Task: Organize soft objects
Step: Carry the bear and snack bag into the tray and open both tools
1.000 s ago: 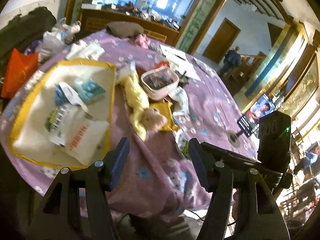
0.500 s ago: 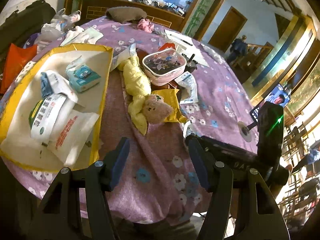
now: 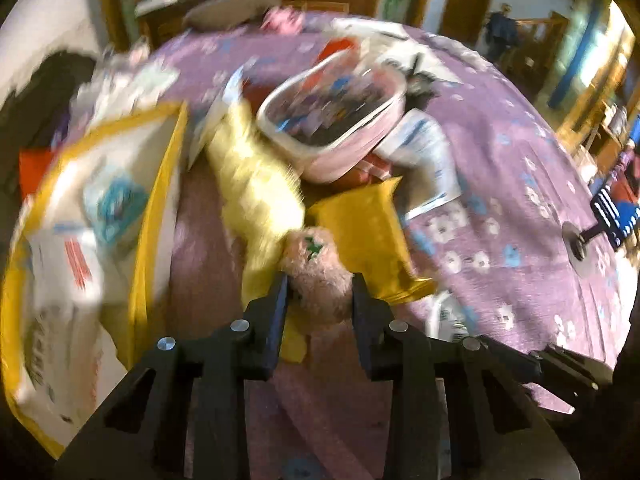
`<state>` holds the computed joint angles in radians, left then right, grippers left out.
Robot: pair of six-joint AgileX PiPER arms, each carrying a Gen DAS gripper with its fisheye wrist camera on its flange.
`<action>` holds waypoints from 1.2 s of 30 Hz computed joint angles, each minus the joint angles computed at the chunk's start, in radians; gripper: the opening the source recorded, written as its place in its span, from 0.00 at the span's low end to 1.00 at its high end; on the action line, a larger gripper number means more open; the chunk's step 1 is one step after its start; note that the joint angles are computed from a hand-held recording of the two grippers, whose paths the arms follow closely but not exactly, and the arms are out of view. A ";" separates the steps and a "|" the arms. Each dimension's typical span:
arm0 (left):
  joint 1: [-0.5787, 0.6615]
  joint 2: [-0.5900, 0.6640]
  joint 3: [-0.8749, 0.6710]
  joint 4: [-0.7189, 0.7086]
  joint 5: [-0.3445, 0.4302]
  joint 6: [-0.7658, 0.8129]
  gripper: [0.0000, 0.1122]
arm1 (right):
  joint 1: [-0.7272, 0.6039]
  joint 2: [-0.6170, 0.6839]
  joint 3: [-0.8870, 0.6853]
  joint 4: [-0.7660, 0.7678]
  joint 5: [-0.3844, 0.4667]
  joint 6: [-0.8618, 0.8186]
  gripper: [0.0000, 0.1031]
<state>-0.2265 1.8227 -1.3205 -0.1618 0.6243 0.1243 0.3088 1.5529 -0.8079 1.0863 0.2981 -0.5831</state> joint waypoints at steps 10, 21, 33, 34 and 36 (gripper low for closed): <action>0.180 -0.217 0.192 -0.499 0.045 0.403 0.15 | -0.024 -0.121 0.051 0.197 0.020 -0.194 0.22; 0.615 -0.263 0.038 -0.585 0.316 0.497 0.15 | 0.109 0.160 -0.380 0.021 0.182 -0.006 0.22; 0.687 0.036 -0.237 -0.453 0.263 0.444 0.16 | 0.219 0.524 -0.946 -0.375 0.311 0.423 0.22; 0.680 0.055 -0.260 -0.433 0.264 0.428 0.16 | 0.225 0.538 -0.970 -0.406 0.313 0.450 0.22; 0.665 0.110 -0.318 -0.414 0.275 0.406 0.16 | 0.243 0.557 -1.005 -0.503 0.307 0.532 0.22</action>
<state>0.4381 1.9329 -1.6386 -0.5756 0.8993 0.5306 0.5518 2.1103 -1.8129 0.5830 0.6055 -0.0510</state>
